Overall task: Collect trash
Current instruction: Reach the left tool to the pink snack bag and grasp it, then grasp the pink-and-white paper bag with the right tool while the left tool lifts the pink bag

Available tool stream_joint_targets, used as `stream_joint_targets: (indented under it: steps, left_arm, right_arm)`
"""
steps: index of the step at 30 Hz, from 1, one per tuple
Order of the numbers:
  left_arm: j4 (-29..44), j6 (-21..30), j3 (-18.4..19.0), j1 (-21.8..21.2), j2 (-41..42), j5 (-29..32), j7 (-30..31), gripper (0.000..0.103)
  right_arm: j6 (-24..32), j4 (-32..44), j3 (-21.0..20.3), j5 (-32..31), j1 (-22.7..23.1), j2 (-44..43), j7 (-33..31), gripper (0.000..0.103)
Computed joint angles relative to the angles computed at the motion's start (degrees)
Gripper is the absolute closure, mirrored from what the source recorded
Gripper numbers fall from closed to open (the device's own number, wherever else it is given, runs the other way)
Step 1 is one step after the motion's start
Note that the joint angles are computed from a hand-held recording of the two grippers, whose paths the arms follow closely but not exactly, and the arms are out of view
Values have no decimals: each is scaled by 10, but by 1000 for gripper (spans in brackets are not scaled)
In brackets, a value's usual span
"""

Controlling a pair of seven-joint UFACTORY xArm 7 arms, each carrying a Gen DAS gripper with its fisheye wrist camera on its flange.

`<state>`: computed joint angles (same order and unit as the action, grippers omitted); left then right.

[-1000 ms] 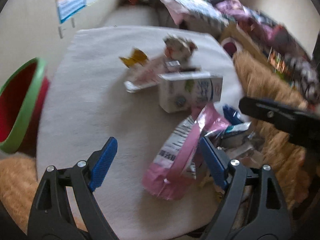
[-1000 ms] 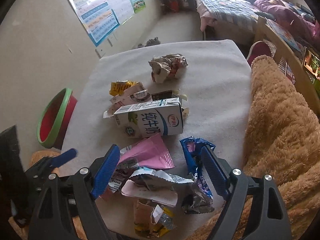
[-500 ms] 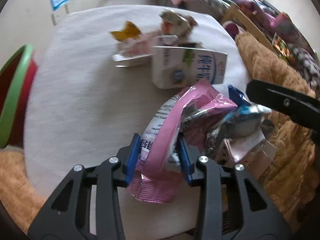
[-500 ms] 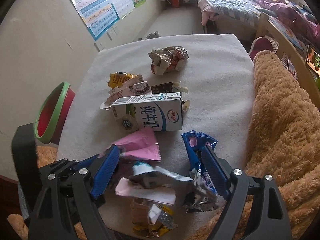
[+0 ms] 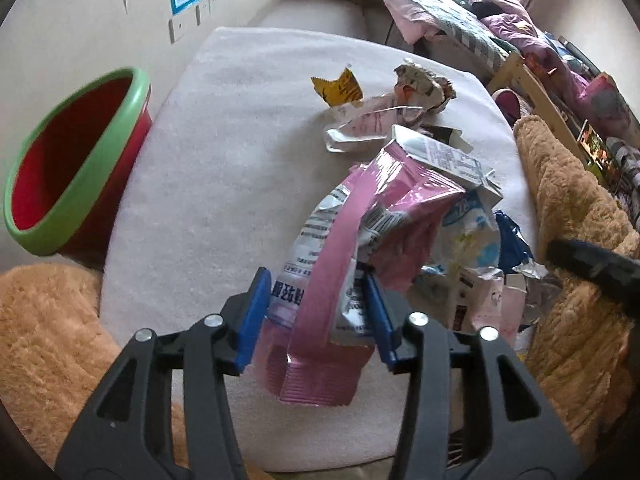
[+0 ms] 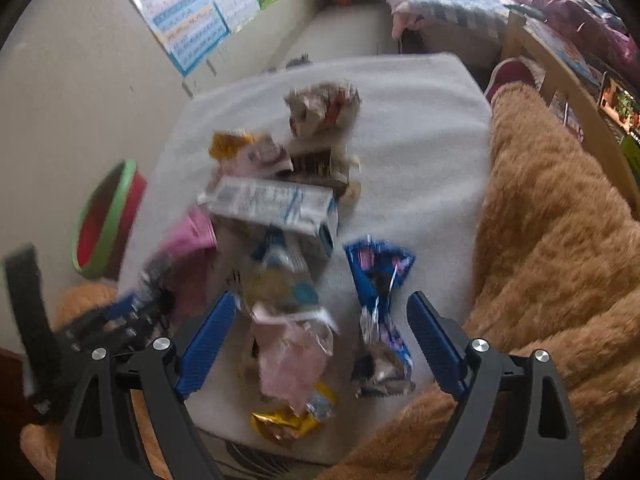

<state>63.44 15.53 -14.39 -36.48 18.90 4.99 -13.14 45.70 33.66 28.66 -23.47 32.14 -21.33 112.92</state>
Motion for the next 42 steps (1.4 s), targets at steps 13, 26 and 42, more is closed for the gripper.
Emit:
stream_joint_targets:
  steps: [13, 26, 42]
  left_arm:
    - [6, -11, -5, 4, 7, -12, 10, 41]
    - [23, -6, -29, 34, 27, -74, 38, 39]
    - [151, 74, 64, -69, 111, 110, -7, 33]
  right_arm:
    - [-66, 46, -62, 56, 30, 139, -146, 15]
    - [-101, 9, -54, 3, 12, 93, -80, 56]
    - [-107, -20, -2, -59, -20, 26, 20, 55]
